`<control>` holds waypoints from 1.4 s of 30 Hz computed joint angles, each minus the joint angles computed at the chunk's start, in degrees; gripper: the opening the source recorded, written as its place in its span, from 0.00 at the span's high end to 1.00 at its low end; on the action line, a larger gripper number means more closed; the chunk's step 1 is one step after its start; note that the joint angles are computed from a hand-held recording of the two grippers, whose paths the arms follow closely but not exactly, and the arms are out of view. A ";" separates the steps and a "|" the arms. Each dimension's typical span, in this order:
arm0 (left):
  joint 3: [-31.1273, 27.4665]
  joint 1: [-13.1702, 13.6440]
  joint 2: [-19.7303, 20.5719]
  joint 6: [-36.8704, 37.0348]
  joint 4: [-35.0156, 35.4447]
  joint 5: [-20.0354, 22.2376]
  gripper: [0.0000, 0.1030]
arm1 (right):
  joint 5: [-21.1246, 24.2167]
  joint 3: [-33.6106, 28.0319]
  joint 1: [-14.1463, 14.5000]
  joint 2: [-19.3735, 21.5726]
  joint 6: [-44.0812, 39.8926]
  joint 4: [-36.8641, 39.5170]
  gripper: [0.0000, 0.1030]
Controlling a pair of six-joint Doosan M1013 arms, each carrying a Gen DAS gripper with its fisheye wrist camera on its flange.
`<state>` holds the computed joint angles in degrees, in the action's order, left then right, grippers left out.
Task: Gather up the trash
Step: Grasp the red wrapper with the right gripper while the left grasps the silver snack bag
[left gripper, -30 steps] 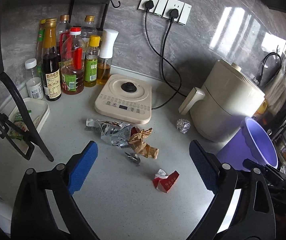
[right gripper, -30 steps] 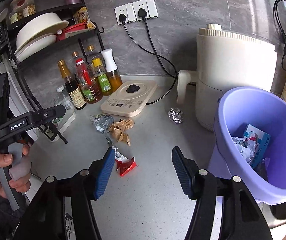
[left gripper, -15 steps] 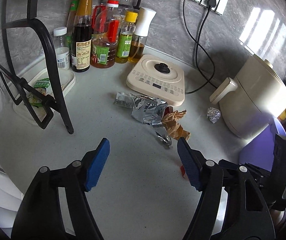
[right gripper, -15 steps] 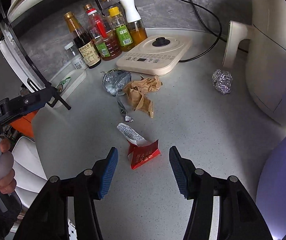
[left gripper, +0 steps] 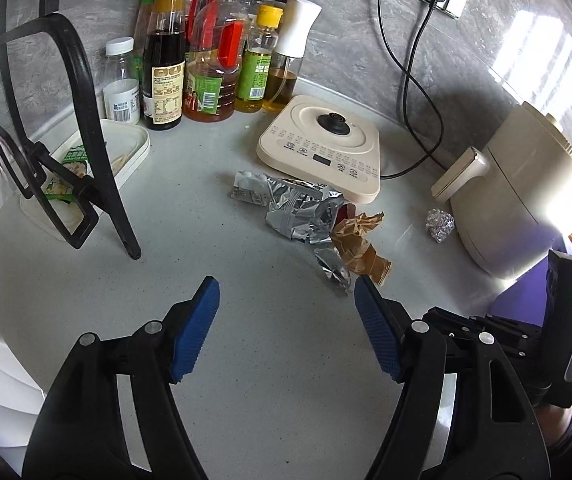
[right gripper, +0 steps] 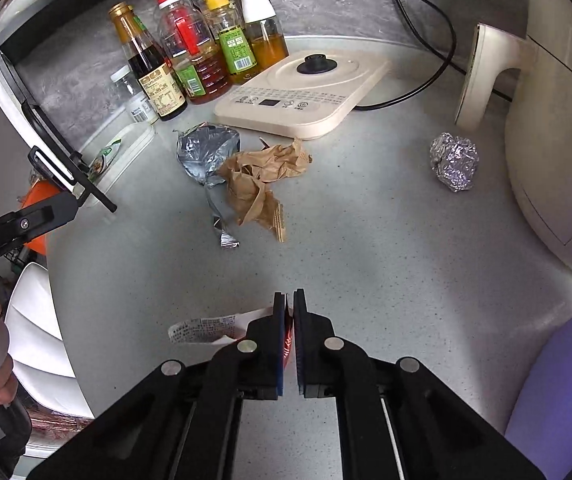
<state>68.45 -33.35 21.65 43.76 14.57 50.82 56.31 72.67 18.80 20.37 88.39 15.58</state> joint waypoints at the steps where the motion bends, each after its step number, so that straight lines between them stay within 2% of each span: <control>1: -0.47 0.18 0.33 1.00 -0.55 -0.31 0.32 | -0.31 -0.03 -0.08 -0.11 0.49 -0.43 0.95; 9: -6.10 2.47 4.19 9.10 -6.21 -2.76 0.30 | -2.97 -0.91 0.01 -1.34 7.49 -7.38 0.95; 13: -9.54 3.55 6.73 10.04 -8.09 -0.96 0.25 | -2.49 -2.04 0.42 -1.35 10.90 -11.77 0.95; 15: -10.78 4.10 7.96 9.93 -8.90 -0.51 0.15 | -3.19 -2.15 0.58 -1.76 12.32 -13.59 0.95; 17: -12.84 4.51 9.74 9.52 -8.91 1.77 0.12 | -3.48 -2.19 0.88 -2.06 13.55 -15.59 0.95; 19: -14.41 5.25 11.28 9.31 -11.33 3.36 0.12 | -2.96 -2.31 1.16 -2.18 14.89 -17.30 0.95; 21: -14.82 6.02 12.14 9.48 -14.69 3.15 0.12 | -2.40 -2.16 1.44 -2.36 16.24 -18.53 0.95; 27: -15.42 6.64 13.61 10.87 -18.42 3.40 0.12 | -1.04 -1.70 1.97 -2.38 19.34 -20.73 0.95; 28: -15.27 6.78 13.64 11.30 -19.19 3.14 0.13 | -1.18 -1.67 2.01 -2.37 19.85 -20.97 0.95; 32: -14.21 7.14 13.15 14.91 -22.58 1.32 0.41 | -2.74 -1.69 2.13 -2.40 21.82 -21.36 0.95; 37: -10.42 7.04 10.23 19.85 -24.43 -5.18 0.46 | -5.07 -1.52 2.80 -2.56 23.70 -22.65 0.95; 42: -8.95 7.03 7.83 22.84 -24.87 -9.14 0.47 | -7.11 -1.71 3.36 -3.31 26.76 -25.59 0.95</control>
<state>59.50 -26.32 29.48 66.60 -10.30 41.69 49.21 70.95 22.16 17.07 115.15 -10.01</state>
